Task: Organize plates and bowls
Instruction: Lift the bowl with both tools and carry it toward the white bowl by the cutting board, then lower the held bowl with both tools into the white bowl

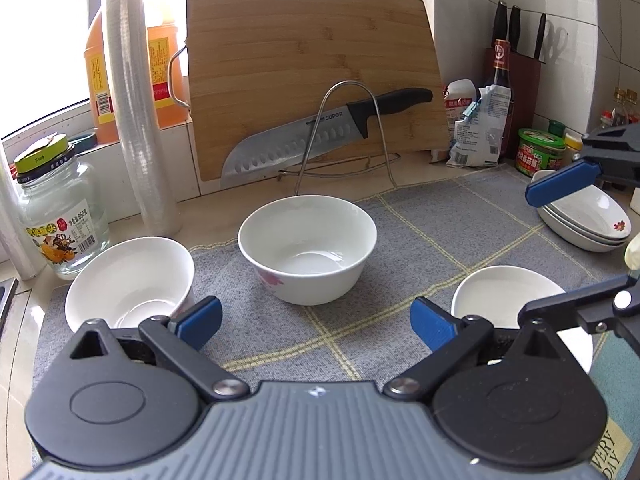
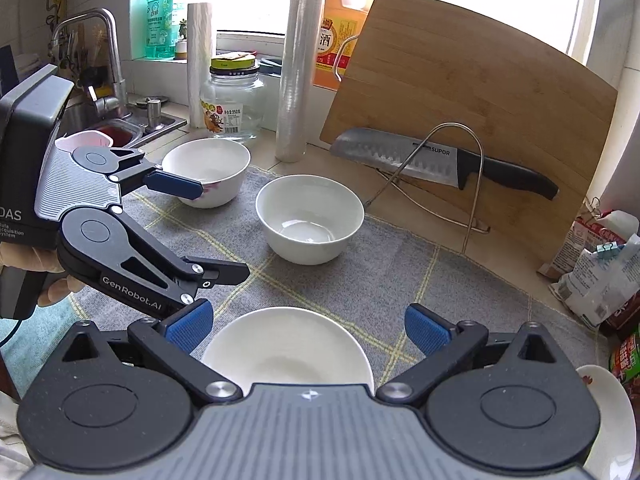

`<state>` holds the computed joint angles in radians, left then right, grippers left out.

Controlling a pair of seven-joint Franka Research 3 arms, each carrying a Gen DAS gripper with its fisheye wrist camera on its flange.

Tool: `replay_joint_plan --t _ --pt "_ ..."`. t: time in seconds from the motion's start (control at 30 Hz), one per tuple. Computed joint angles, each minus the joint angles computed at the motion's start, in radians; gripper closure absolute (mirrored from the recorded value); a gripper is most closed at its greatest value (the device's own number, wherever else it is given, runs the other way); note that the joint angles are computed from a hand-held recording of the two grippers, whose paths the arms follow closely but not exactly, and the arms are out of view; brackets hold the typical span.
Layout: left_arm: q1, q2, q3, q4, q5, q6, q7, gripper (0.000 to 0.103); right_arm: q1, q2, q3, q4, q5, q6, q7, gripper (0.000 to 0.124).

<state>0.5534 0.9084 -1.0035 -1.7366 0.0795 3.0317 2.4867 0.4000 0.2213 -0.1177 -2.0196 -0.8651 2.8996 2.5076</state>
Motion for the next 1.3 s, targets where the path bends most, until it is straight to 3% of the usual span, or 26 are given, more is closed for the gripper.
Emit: replay_joint_plan --t 0.1,0.33,0.7,1.13,1.3 --pt "-0.023 0.015 0.014 0.024 0.004 0.007 0.0 0.003 -0.019 0.021 0.006 0.028 0.038 -0.004 -0.068 0.021" --pt "-0.098 0.032 0.069 0.079 0.019 0.014 -0.016 0.003 -0.087 0.097 0.04 0.103 0.322 0.017 -0.335 0.021" --pt "-0.202 0.051 0.146 0.175 -0.004 -0.003 -0.044 0.003 -0.205 0.246 0.158 0.288 0.723 -0.029 -0.746 0.021" --pt "-0.273 0.066 0.203 0.239 -0.021 0.004 -0.051 0.006 -0.232 0.39 0.191 0.494 0.994 -0.114 -1.039 0.021" --pt "-0.268 0.078 0.19 0.248 -0.021 -0.006 -0.042 0.008 -0.222 0.438 0.177 0.568 1.068 -0.161 -1.102 0.025"
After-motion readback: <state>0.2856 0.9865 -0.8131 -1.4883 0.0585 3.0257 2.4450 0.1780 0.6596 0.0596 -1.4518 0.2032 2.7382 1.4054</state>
